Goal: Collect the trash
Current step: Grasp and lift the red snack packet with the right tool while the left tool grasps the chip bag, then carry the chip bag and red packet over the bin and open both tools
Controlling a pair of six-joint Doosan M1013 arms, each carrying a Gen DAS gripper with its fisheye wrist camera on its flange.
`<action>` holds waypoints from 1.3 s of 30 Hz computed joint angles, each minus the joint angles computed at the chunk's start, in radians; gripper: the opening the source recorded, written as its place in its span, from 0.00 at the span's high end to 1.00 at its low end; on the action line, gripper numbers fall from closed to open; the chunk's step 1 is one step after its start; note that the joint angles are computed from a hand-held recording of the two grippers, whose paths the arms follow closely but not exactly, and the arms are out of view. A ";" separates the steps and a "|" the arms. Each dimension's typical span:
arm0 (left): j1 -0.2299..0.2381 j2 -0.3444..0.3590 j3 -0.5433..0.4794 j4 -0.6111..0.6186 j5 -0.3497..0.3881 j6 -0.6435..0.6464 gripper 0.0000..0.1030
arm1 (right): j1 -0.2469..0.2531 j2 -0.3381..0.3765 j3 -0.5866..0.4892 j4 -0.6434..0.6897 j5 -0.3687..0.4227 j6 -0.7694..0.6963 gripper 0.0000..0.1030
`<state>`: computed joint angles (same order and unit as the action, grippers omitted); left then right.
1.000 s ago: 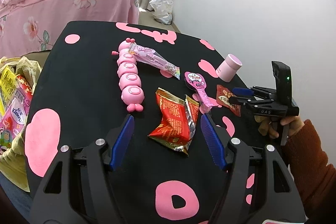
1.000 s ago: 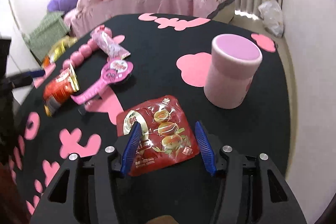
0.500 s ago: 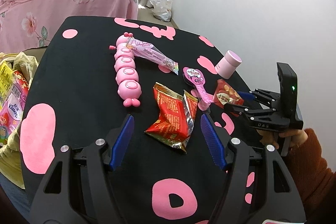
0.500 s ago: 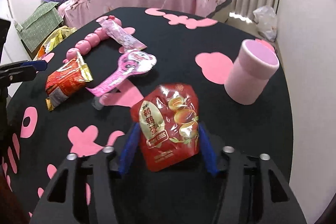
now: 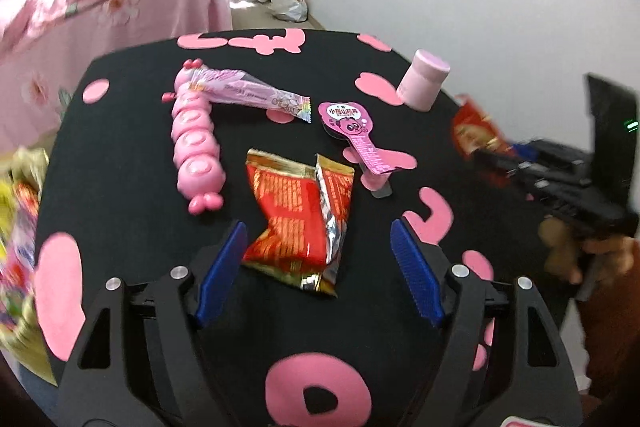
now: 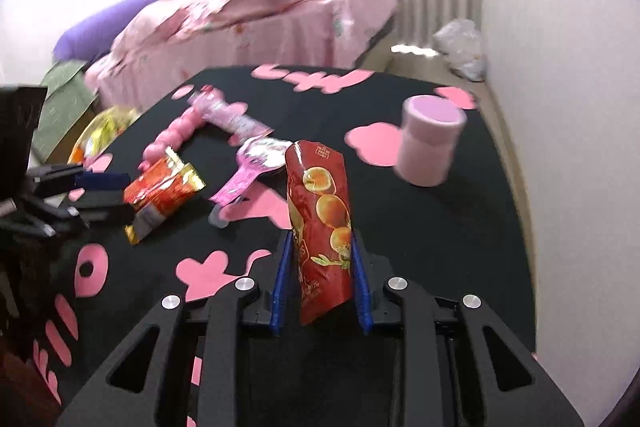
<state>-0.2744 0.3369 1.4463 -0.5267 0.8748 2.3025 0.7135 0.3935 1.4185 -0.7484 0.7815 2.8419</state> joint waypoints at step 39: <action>0.154 -0.097 0.039 -0.253 -0.107 0.116 0.64 | 0.109 0.105 -0.283 -0.144 0.125 0.014 0.74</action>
